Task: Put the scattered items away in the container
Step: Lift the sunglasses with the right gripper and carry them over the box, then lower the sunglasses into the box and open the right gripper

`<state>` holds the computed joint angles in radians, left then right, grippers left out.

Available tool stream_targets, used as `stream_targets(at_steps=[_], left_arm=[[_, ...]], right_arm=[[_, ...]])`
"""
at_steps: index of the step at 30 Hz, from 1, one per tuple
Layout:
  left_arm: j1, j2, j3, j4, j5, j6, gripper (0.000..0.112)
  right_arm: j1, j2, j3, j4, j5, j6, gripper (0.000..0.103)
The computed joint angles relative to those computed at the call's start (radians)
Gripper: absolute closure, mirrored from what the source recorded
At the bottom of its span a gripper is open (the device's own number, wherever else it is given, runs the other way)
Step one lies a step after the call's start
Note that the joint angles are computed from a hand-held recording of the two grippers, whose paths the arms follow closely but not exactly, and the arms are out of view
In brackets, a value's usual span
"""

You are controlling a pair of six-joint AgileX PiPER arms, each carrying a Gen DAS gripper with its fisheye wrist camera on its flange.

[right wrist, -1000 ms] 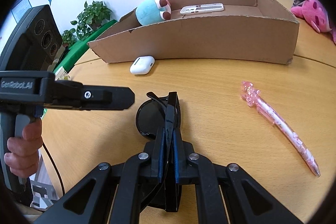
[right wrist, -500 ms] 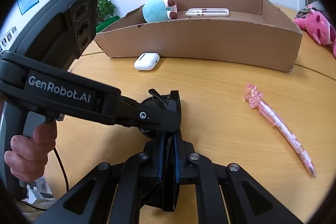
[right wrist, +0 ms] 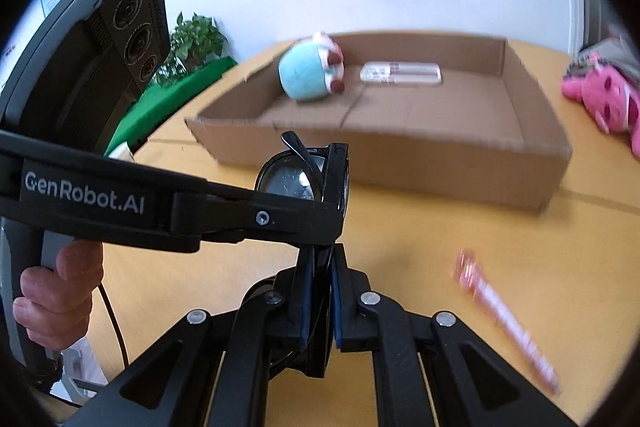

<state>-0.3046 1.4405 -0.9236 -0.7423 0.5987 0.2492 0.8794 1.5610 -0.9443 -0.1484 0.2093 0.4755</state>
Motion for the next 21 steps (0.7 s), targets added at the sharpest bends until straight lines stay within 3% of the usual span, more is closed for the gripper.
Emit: stream_targets(at_steps=[5,11,16,21], left_arm=[[0.075,0.016,-0.164,0.046,0.099,0.037,0.102],[0.140,0.121,-0.452,0.134,0.235,0.030,0.102],[0.170,0.276,-0.756,0.180,0.358,0.002,0.102],[0.173,0.513,-1.140,0.196,0.506,-0.053,0.102]], right_arm=[[-0.029,0.019,-0.161,0.048,0.079,-0.112,0.096],[-0.106,0.122,-0.455,0.245,0.211,-0.342,0.096],[-0.197,0.267,-0.758,0.419,0.368,-0.482,0.096],[-0.283,0.423,-1.070,0.465,0.553,-0.500,0.096]])
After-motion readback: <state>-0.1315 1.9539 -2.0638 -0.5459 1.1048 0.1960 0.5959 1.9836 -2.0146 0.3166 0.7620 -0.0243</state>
